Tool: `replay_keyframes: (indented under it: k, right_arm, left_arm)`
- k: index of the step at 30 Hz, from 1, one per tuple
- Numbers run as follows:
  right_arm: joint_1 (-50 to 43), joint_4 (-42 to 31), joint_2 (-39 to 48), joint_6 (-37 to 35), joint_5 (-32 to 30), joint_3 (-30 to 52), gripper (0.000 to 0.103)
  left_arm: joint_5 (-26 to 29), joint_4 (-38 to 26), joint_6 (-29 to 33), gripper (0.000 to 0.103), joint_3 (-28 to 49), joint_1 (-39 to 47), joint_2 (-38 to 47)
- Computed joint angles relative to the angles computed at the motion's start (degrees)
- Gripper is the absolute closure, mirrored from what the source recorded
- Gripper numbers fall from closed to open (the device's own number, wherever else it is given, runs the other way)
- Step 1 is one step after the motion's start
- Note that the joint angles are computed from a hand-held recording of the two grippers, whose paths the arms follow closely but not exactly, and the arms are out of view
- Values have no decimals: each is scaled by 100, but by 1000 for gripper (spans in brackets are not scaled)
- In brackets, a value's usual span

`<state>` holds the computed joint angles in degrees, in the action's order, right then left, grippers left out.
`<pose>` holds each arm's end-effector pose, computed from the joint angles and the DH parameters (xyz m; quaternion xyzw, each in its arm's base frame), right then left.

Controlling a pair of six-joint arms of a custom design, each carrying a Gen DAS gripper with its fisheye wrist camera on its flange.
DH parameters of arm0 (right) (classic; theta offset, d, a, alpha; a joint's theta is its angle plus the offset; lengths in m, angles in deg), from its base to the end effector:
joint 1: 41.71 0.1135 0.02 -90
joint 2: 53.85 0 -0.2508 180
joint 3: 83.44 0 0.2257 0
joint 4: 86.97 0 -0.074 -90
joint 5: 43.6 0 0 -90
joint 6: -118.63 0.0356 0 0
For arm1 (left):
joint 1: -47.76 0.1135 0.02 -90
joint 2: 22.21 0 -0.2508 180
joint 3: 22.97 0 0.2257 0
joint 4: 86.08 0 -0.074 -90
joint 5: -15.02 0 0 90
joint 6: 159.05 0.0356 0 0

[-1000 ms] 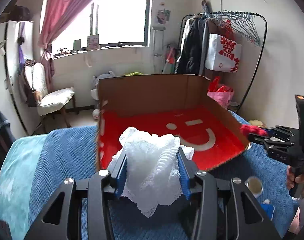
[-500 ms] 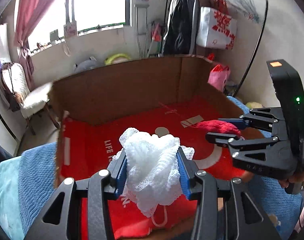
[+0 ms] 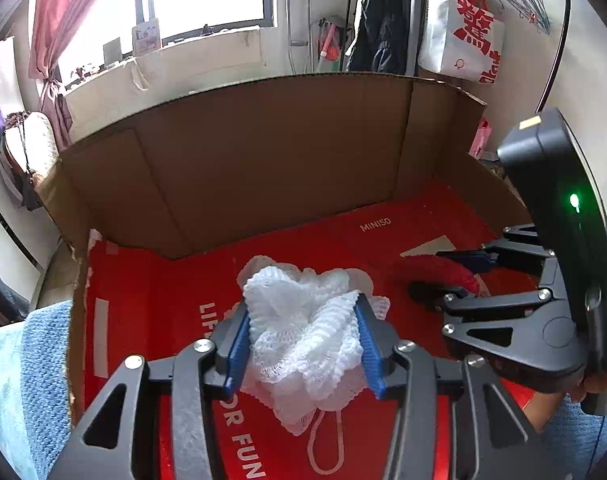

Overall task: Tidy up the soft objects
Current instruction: 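Open the right tool to drop the heart plush while the left tool releases the white sponge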

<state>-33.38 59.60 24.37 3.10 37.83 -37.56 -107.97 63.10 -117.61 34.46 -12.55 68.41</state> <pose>0.2014 0.0348 0.1387 -0.2989 0.9282 0.0409 0.2179 0.1442 -0.2138 0.1474 0.0321 0.9359 -0.0145 0.3505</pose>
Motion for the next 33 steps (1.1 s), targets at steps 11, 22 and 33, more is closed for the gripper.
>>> replay_keyframes:
  k: [11,22,33]
  right_arm:
    - [-11,-180,486,-2,-46,414,69]
    - [-261,-624,1306,-246,-175,1458,49]
    - [-271,-905,1398,-274,-163,1890,49]
  left_arm:
    - [42,115,63,37,-216,51,-158]
    - [-2,-57,78,22,-158,30,-196]
    - [-205,-270,-67,9,-142,-113,-395]
